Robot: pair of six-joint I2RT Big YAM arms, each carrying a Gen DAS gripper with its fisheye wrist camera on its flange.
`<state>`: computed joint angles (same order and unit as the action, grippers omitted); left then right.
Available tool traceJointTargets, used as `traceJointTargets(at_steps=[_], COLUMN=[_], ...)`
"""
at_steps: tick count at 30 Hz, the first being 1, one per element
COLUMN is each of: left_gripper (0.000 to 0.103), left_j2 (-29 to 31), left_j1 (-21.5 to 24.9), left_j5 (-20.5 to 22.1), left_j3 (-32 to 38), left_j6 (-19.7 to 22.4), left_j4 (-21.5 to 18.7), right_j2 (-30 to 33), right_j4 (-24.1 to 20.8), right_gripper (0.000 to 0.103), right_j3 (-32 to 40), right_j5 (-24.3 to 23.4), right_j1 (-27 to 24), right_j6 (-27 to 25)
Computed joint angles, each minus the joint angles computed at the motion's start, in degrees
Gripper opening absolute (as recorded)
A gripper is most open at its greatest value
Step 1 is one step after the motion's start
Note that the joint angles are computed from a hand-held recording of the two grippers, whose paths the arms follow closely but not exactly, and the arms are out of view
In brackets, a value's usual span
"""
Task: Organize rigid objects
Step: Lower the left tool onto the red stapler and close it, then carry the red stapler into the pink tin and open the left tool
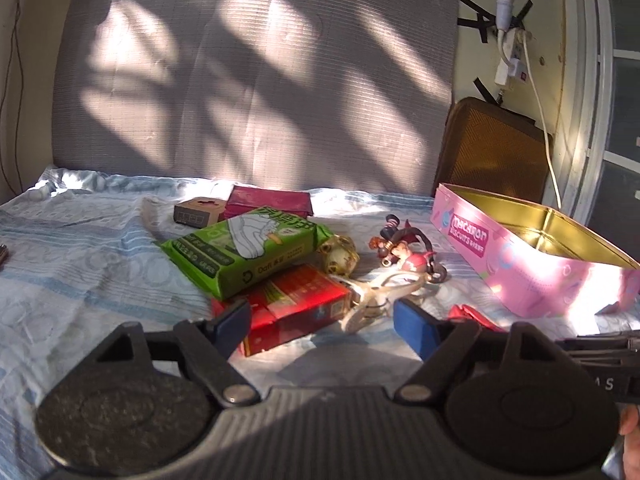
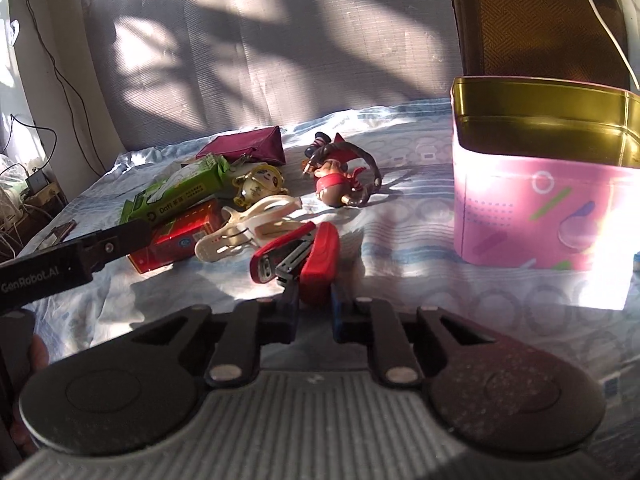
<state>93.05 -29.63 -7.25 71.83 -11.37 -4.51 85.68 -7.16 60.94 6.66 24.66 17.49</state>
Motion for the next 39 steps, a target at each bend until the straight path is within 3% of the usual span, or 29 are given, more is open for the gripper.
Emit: traceJointTargets(at_steps=[5, 7, 8, 11, 14, 17, 19, 22, 27, 33, 39], left_gripper=[0.075, 0.07, 0.063, 0.046, 0.041, 0.035, 0.026, 0.024, 0.021, 0.021, 0.021], left_j2=[0.8, 2.0, 2.5, 4.4, 6.6, 7.3, 7.4, 7.4, 7.5, 14.5, 26.8], left_j1=[-3.1, -4.0, -4.3, -3.6, -2.2, -1.9, -2.1, -3.0, -4.6, -8.2, -10.9], left_j5=[6.9, 8.3, 9.2, 14.3, 19.9, 21.2, 21.9, 19.4, 17.4, 16.4, 18.3], left_j3=[3.0, 5.7, 7.2, 11.0, 14.2, 15.0, 15.0, 15.6, 19.0, 32.4, 50.4], left_j6=[4.0, 5.0, 5.0, 2.6, -1.6, -2.4, -2.2, -2.3, -0.4, 4.4, 5.6], left_j4=[-5.1, -9.7, -12.3, -19.2, -23.3, -23.6, -23.0, -23.2, -21.5, -21.4, -28.0], right_j2=[-3.9, -3.8, -3.6, -3.4, -2.7, -1.9, -1.3, -0.9, -3.5, -6.1, -5.6], right_j4=[1.1, 1.0, 1.2, 1.6, 1.4, 1.3, 1.0, 1.3, 9.2, 16.0, 12.5], right_gripper=[0.019, 0.021, 0.022, 0.034, 0.038, 0.043, 0.043, 0.037, 0.035, 0.035, 0.036], right_j3=[-5.0, -4.9, -4.7, -4.7, -4.1, -3.3, -2.6, -2.3, -5.8, -6.8, -5.6], right_j5=[1.3, 2.1, 2.7, 2.3, 0.9, 1.3, 0.8, 0.4, 3.6, 10.0, 9.1], right_j1=[1.0, 1.5, 1.6, 1.6, 1.2, 1.6, 1.3, 0.9, 0.5, -3.7, -10.9], right_j6=[-3.2, -4.9, -6.1, -7.4, -7.6, -9.2, -9.7, -9.5, -8.8, -11.8, -8.5])
